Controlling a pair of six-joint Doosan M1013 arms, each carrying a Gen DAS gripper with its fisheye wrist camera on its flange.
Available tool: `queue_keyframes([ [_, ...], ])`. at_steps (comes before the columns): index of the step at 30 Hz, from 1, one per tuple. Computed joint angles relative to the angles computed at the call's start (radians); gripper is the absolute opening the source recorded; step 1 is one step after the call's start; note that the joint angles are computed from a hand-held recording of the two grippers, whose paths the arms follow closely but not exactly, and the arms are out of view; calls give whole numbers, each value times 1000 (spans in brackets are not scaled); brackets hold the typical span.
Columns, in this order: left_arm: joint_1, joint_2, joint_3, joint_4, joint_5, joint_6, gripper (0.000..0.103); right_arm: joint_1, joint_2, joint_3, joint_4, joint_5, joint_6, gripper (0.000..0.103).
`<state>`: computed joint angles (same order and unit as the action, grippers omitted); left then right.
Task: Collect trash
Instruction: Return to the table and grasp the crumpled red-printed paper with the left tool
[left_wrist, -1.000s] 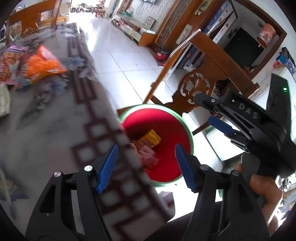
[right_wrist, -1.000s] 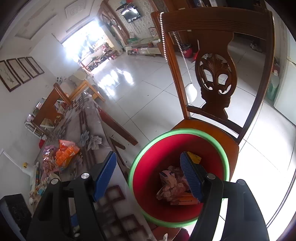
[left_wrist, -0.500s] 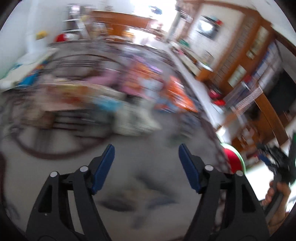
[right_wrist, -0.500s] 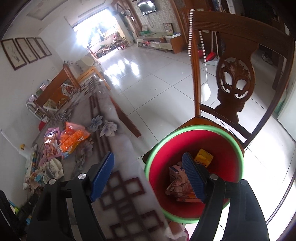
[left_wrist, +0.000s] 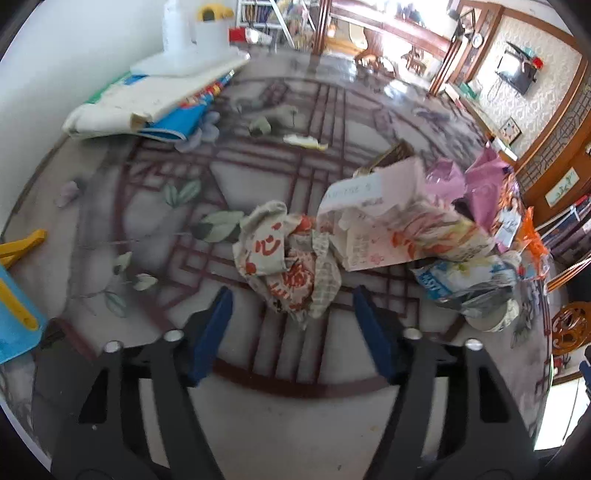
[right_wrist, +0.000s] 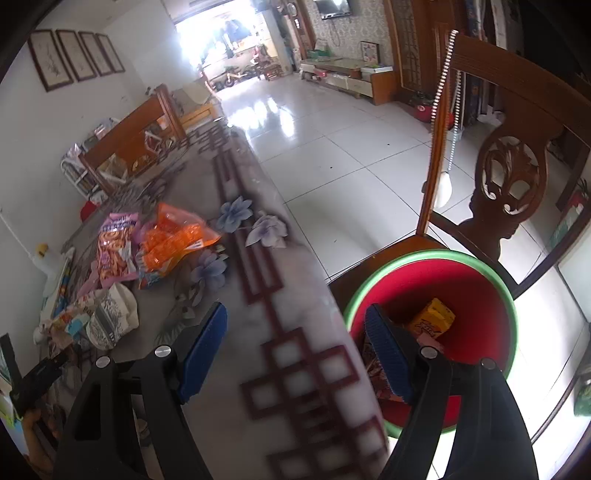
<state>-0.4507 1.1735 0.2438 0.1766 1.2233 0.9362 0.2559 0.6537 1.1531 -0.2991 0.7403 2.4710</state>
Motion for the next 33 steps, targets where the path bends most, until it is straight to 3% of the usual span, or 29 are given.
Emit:
queue_keyframes([
  [1,3,7,-12,-18,9,10,37,3,5,-8,4,6,-7,74],
  [3,8,-10,21,-58,-10,10,23,8,13,-22,9,13,-21,74],
  [4,9,-26,53,-69,-33,10,21,12,16,-28,7,16,-27,74],
  [10,-1,-127,250,-94,-175,22,20,27,32,-57,-5,39,-57,74],
  [14,-7,-224,439,-203,-319,40,20,31,44,-77,-12,66,-59,74],
  [19,-23,-298,580,-273,-418,98,20,38,47,-83,-5,62,-85,74],
  [22,-25,-317,627,-341,-439,145,20,40,57,-96,26,68,-126,74],
  [30,-11,-303,611,-475,-439,242,18,64,86,-157,72,92,-236,74],
  [33,-9,-305,620,-522,-444,274,18,64,104,-211,213,69,-287,74],
])
